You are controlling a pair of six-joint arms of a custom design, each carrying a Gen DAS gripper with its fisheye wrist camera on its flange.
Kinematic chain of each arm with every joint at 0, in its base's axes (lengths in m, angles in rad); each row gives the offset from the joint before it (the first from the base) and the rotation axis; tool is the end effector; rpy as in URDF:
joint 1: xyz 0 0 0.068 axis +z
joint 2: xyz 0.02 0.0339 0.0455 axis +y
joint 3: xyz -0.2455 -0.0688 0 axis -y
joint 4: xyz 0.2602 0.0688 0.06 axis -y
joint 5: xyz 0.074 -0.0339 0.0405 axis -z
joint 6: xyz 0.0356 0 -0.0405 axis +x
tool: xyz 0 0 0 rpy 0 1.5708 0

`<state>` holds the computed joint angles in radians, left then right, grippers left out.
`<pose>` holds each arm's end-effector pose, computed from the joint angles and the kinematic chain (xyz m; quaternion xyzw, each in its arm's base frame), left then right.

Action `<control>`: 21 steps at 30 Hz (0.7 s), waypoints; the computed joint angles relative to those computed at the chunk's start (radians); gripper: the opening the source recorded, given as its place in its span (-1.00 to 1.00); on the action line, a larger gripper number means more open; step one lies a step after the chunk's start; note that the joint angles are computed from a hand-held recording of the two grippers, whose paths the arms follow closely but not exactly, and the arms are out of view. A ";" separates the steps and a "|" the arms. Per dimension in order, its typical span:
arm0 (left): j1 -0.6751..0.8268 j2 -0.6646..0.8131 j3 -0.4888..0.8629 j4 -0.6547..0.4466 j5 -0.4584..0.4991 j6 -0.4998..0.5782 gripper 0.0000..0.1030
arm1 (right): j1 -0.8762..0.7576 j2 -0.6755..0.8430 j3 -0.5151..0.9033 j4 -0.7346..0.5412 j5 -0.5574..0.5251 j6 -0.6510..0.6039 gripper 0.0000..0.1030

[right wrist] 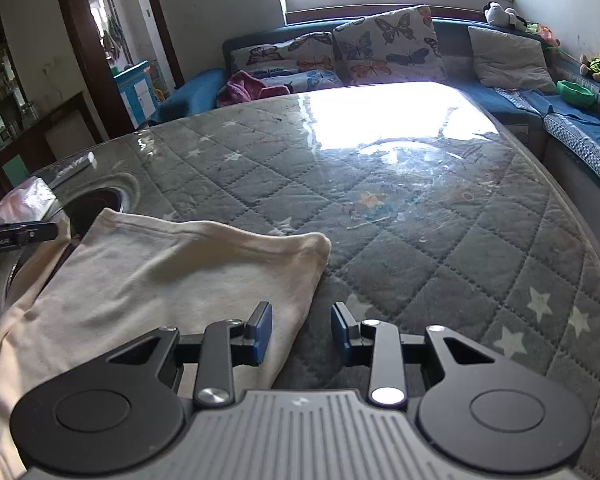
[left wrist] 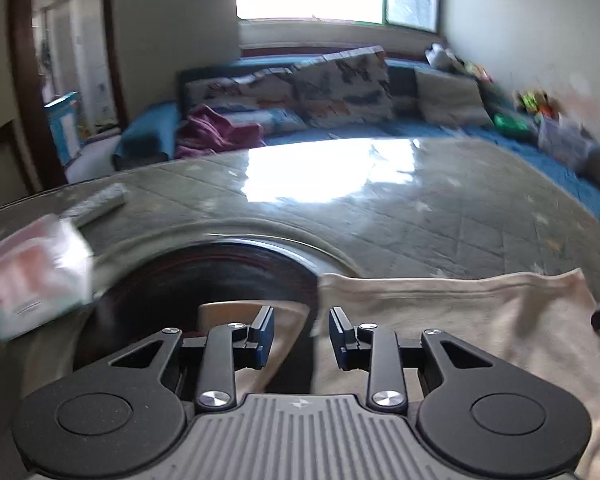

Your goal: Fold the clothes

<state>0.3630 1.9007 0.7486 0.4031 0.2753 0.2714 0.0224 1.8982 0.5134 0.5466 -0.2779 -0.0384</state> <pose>0.3207 0.1115 0.0587 0.0132 0.9096 0.0039 0.4152 0.2781 0.0160 0.0209 -0.0777 0.9227 0.1265 0.3557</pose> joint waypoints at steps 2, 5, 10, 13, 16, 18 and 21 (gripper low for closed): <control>-0.029 0.050 0.058 -0.024 -0.028 -0.010 -0.28 | 0.001 0.011 0.018 -0.008 0.003 0.002 -0.37; -0.063 0.106 0.111 -0.040 -0.056 -0.003 -0.28 | 0.001 0.022 0.045 -0.028 0.001 0.003 -0.52; -0.074 0.171 0.170 -0.047 -0.037 0.017 -0.72 | 0.015 0.054 0.101 -0.052 0.014 -0.018 -0.86; -0.075 0.177 0.168 -0.018 -0.050 0.006 -0.92 | 0.029 0.069 0.136 -0.055 0.041 -0.025 -0.93; -0.070 0.197 0.189 0.002 -0.068 -0.016 -0.95 | 0.051 0.092 0.201 -0.077 0.066 -0.036 -0.93; -0.070 0.214 0.216 -0.002 -0.097 -0.036 -0.95 | 0.069 0.121 0.255 -0.092 0.085 -0.048 -0.93; -0.069 0.246 0.268 -0.020 -0.132 -0.058 -0.95 | 0.100 0.180 0.350 -0.122 0.120 -0.068 -0.93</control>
<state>0.2938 2.1467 1.0164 0.3828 0.1428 0.2136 0.1221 2.0783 0.8631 0.4248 -0.1583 -0.1060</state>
